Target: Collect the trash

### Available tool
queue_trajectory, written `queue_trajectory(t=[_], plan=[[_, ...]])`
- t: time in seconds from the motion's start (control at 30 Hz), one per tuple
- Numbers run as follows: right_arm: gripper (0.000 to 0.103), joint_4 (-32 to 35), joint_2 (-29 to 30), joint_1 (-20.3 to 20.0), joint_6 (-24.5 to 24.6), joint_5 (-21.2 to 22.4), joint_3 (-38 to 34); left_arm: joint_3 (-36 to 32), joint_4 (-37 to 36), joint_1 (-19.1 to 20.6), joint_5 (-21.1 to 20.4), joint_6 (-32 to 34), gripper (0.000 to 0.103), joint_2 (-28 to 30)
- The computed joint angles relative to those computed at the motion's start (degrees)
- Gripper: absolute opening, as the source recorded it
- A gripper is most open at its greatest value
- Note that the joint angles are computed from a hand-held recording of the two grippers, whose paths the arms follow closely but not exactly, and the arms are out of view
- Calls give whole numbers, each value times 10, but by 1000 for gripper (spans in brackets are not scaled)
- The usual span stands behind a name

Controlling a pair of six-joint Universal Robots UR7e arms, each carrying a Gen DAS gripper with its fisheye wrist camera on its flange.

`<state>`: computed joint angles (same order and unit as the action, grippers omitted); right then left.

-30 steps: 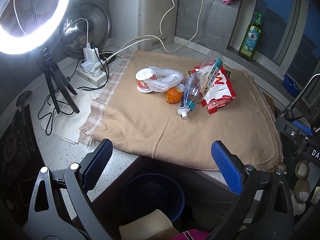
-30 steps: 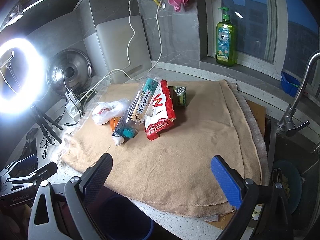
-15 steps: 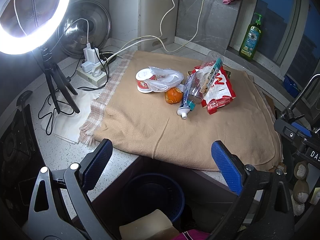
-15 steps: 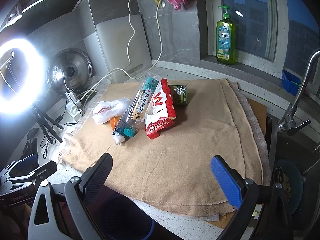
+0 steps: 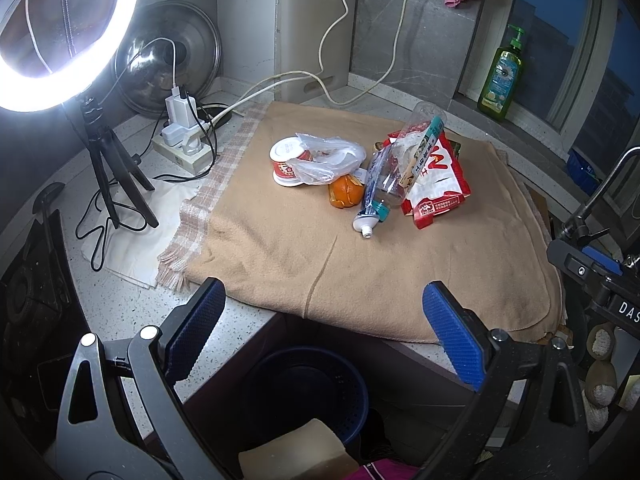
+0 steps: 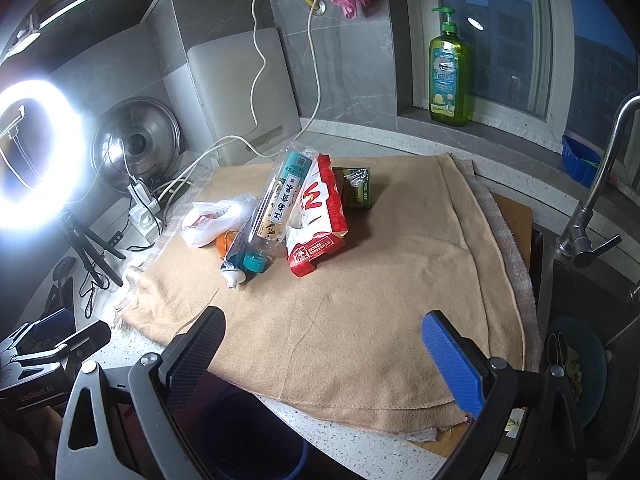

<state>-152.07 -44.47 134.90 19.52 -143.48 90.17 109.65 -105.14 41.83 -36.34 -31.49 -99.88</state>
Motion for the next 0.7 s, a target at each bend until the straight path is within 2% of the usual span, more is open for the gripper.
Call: queue_trajectory(t=[0.37,0.7], plan=[[100,-10,-2,-6,-3,5,7,-9,-3,6,0,3,101,13],[100,-18,-15,-29,-17,12,16,-5,-28,19,10,13,101,39]])
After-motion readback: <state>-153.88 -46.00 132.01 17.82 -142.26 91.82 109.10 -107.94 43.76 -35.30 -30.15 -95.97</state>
